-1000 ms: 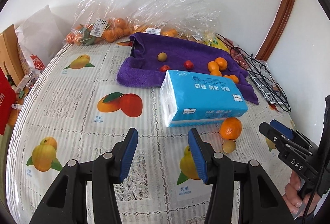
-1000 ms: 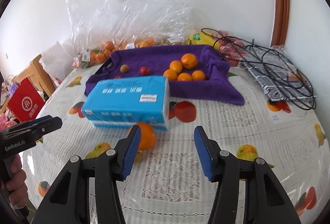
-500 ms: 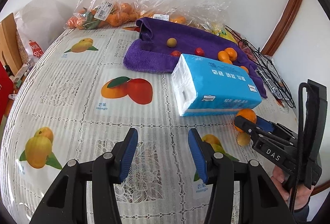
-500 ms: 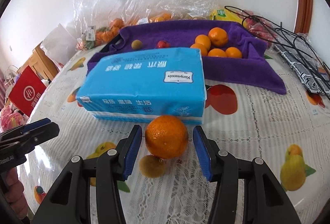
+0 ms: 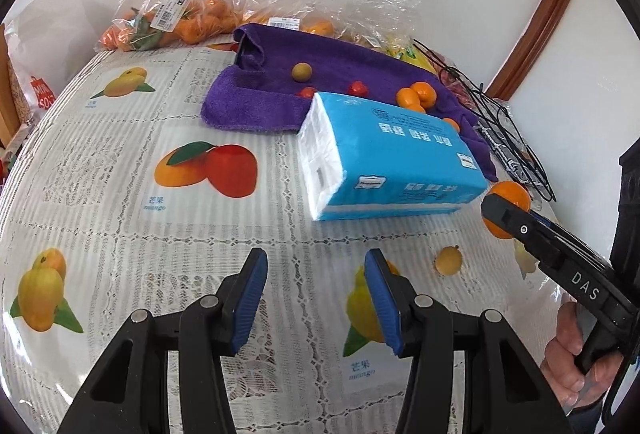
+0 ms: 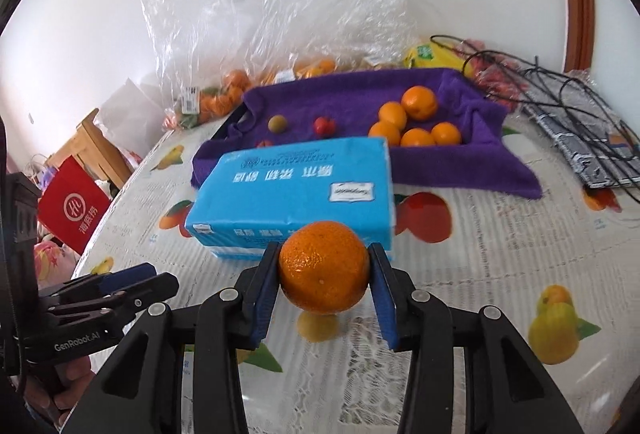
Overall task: Organize fruits
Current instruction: 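Grasp an orange beside the blue tissue pack with the right gripper, then grasp a small yellow fruit with the left gripper while the right holds the orange, then carry the yellow fruit with the left gripper while the right carries the orange onto the purple towel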
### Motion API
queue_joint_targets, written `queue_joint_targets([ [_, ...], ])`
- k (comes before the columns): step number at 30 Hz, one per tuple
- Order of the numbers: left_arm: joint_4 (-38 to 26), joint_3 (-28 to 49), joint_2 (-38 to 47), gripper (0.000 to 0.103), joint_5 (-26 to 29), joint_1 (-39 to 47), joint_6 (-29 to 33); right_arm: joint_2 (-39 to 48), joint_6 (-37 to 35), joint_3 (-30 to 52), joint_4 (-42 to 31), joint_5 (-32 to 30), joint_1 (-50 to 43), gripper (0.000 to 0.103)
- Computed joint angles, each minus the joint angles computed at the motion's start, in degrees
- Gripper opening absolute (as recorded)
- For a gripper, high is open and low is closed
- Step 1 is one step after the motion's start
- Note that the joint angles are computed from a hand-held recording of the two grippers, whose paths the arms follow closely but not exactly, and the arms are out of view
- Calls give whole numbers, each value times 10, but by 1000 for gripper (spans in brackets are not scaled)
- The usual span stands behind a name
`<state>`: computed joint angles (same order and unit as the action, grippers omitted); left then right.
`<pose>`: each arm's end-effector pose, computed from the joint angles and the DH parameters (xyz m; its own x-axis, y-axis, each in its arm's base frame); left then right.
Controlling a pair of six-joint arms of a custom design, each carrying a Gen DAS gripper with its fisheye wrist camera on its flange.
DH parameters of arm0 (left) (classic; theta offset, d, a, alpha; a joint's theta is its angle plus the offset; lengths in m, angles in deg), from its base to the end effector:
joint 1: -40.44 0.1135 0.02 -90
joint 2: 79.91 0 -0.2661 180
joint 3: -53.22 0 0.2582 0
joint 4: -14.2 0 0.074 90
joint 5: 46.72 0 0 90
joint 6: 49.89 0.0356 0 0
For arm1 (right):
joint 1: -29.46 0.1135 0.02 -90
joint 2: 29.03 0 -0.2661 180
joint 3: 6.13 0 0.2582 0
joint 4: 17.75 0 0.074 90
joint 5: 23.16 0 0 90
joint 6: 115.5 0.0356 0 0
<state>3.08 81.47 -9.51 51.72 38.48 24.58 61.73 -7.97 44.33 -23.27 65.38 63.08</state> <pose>0.1872 -0.0116 0.1034 -0.8043 -0.2375 -0.5447 -0.0973 0.9569 -0.2735 0.2467 0.1651 0.1340 -0.7406 -0.1309 -0.6590 -0.3620 0.9040 0.2273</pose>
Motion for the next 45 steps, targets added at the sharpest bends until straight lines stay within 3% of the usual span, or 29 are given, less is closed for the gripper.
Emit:
queue_joint_targets([
  [3, 8, 5, 7, 48, -17, -40, -12, -31, -19, -31, -3, 27, -20, 43],
  [13, 67, 60, 109, 48, -45, -175, -66, -66, -71, -106, 26, 28, -112, 43],
  [20, 81, 128, 218, 47, -86, -244, -92, -68, -107, -142, 46, -16, -170, 43],
  [25, 97, 132, 250, 26, -121, -263, -108, -52, -116, -156, 65, -26, -188, 43],
  [33, 71, 111, 217, 25, -148, -241, -85, -14, -100, -138, 78, -29, -144, 43],
  [45, 134, -6, 135, 25, -138, -134, -71, 65, -44, -68, 86, -12, -43, 43],
])
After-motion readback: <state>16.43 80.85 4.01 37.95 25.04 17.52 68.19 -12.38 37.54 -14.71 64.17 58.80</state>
